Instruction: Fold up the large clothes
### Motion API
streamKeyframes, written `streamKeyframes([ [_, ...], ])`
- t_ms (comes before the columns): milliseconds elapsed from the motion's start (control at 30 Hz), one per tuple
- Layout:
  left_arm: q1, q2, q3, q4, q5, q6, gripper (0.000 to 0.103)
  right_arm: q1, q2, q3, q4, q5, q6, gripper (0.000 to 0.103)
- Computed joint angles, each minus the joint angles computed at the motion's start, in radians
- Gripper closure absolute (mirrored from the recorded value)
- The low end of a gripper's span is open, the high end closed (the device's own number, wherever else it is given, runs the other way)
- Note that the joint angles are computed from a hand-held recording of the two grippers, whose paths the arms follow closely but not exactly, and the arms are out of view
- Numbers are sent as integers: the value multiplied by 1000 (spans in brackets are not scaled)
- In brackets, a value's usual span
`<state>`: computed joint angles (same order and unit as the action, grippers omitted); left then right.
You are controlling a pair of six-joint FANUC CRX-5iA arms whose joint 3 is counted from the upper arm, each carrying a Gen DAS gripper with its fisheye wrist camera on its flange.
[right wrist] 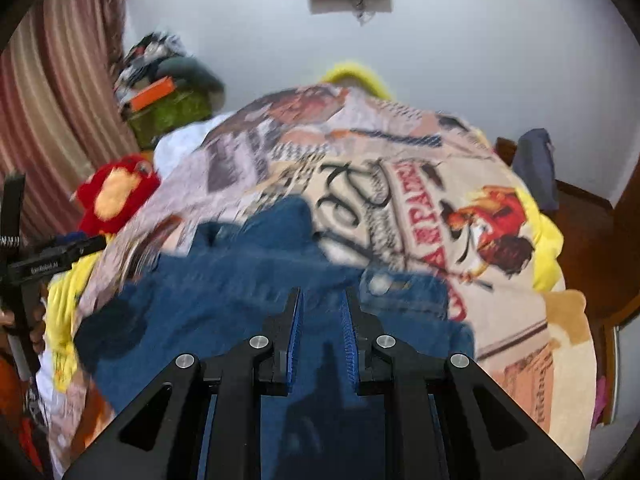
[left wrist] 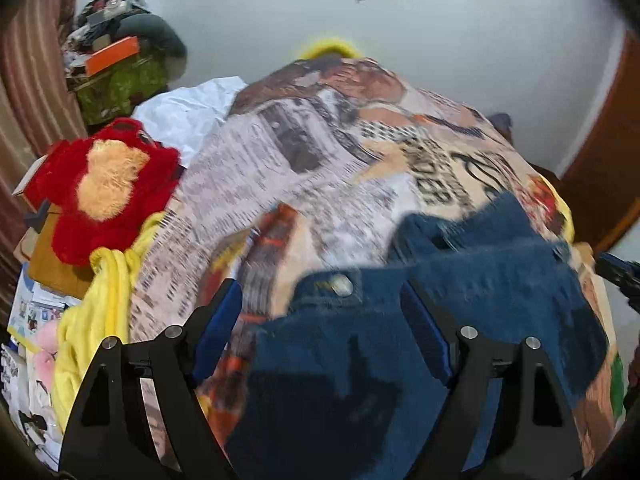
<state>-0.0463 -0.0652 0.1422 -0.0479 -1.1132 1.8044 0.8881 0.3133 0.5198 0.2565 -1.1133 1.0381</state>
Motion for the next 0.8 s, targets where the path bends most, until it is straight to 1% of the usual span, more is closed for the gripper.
streamKeyframes([
  [167,-51,-23,-62,67,-5,-59,22,68,-40,-76,-12,-27,40,89],
  [300,-106,-22,-95,88,-3,-71,22,109,-50,-114,-52,-41,88,89],
  [367,-135,-13,-109,95,0,-73,22,128,-43,-130,-33,-52,95,89],
  [500,-195,14,-116,44,-2,-42,21,157,-25,-168,9,-76,117,89],
  [567,-227,38,-110,-4,-16,-17,21,166,-37,-221,40,-45,149,89],
  [600,-234,31,-123,-15,2,-6,20,167,-45,-240,50,-29,161,89],
  [633,-234,23,-133,-22,15,5,16,170,-59,-270,64,-5,168,89],
  [700,-226,12,-147,-18,20,11,15,175,-82,-313,88,25,164,89],
  [800,-214,-10,-166,-25,17,20,15,180,-89,-329,118,24,150,89],
])
